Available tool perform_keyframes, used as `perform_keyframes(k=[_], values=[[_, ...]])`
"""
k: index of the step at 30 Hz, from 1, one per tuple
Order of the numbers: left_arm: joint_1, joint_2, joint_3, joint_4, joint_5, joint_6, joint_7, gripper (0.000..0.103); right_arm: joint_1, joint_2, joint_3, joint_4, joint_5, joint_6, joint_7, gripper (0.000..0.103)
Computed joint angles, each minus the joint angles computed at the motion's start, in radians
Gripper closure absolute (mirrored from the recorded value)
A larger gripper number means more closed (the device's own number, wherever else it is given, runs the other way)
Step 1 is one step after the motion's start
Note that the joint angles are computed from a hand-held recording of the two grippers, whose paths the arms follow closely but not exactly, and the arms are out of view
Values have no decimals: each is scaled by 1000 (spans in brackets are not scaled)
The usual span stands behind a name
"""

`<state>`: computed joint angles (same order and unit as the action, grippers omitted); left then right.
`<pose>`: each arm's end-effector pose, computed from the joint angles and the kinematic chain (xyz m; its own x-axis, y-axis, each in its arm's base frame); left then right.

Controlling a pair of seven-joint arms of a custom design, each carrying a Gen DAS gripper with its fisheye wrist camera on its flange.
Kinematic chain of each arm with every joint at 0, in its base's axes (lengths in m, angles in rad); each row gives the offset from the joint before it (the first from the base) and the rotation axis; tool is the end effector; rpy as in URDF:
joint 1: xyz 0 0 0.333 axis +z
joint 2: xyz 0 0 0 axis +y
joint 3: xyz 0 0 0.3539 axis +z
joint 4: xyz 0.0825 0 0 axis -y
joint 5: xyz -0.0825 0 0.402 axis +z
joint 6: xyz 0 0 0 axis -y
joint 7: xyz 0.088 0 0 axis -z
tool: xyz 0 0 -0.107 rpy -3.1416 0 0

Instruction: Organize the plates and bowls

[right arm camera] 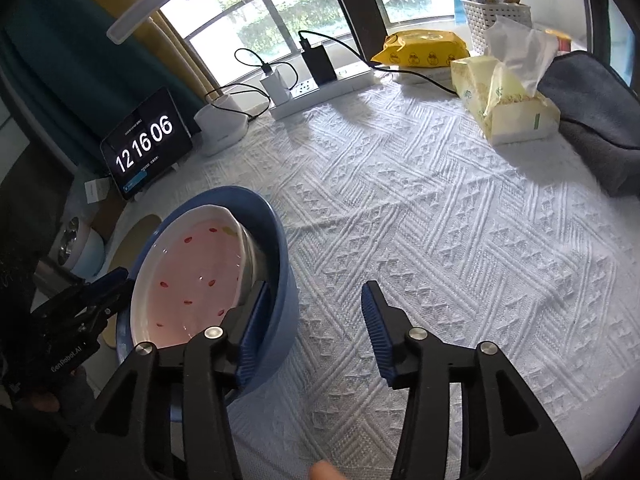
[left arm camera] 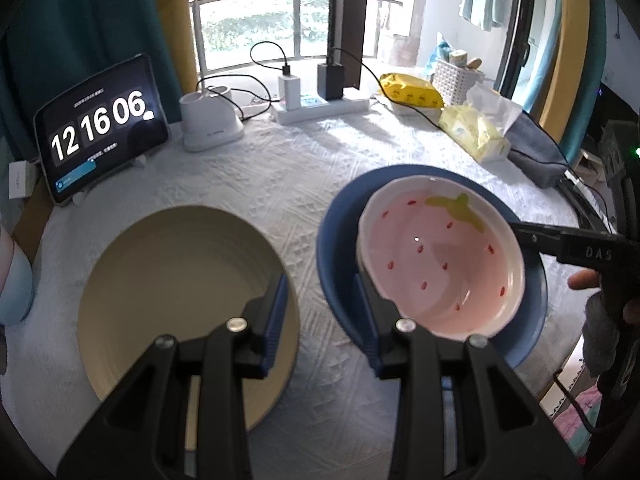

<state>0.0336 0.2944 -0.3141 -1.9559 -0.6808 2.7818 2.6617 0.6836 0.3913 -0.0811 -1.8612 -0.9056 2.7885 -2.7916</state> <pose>0.6545 -0.1431 0.4102 -0.6824 -0.7310 -0.0065 -0.5602 0.5287 -0.6377 0.5486 0.4277 0.3785 -0.3443 -0.8431 -0.4130 -0.6707 0.5288 -0.5202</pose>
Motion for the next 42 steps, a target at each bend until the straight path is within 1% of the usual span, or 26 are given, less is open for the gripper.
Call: perform_keyframes(k=[2, 7, 11, 12, 15, 19, 22, 24, 25, 27, 29, 32, 34, 37, 39, 40, 41, 42], values=[[-12, 3, 6, -3, 22, 21, -11, 67, 1, 0, -3, -3, -5, 4, 2, 53], [-7, 17, 0, 7, 46, 24, -33, 67, 5, 2, -10, -1, -22, 12, 19, 52], [0, 17, -18, -5, 51, 66, -12, 68, 9, 6, -16, 3, -38, 12, 40, 52], [3, 16, -23, -5, 53, 64, -4, 70, 9, 6, -16, 3, -40, 14, 46, 52], [7, 8, -36, -21, 58, 88, 28, 71, 5, 5, -9, 4, -31, -3, 39, 48], [20, 10, -47, -7, 34, 57, 48, 72, -8, -1, 2, -6, -9, -1, 28, 48], [16, 13, -49, -8, 19, 71, 71, 74, -6, -4, 6, -7, 7, -19, 21, 48], [3, 18, -35, -3, 37, 72, 48, 74, -1, -4, -2, -9, -8, -8, 45, 48], [7, 21, -38, 3, 35, 62, 46, 74, 2, -4, -8, -12, -21, 2, 62, 48], [4, 26, -32, 15, 44, 42, 28, 74, 12, -5, -13, -10, -36, -11, 87, 48], [7, 30, -36, 21, 40, 38, 32, 74, 14, -5, -13, -9, -51, -19, 110, 48], [14, 36, -45, 30, 27, 29, 52, 74, 29, -6, -29, -12, -112, -23, 211, 48], [5, 41, -32, 40, 43, 16, 31, 74, 25, -5, -23, -10, -135, -31, 245, 48], [-1, 54, -16, 57, 64, -6, -13, 74, 7, -1, 8, 5, -117, -62, 202, 48], [15, 54, -31, 58, 36, -17, -1, 76, 6, 3, 20, 22, -109, -91, 170, 54], [22, 52, -41, 53, 19, -13, 17, 79, 6, 6, 25, 31, -107, -100, 156, 62], [30, 49, -53, 45, -3, -6, 45, 84, 7, 9, 27, 37, -107, -103, 151, 70], [35, 43, -63, 35, -26, 5, 69, 88, 9, 13, 26, 45, -114, -102, 150, 75]])
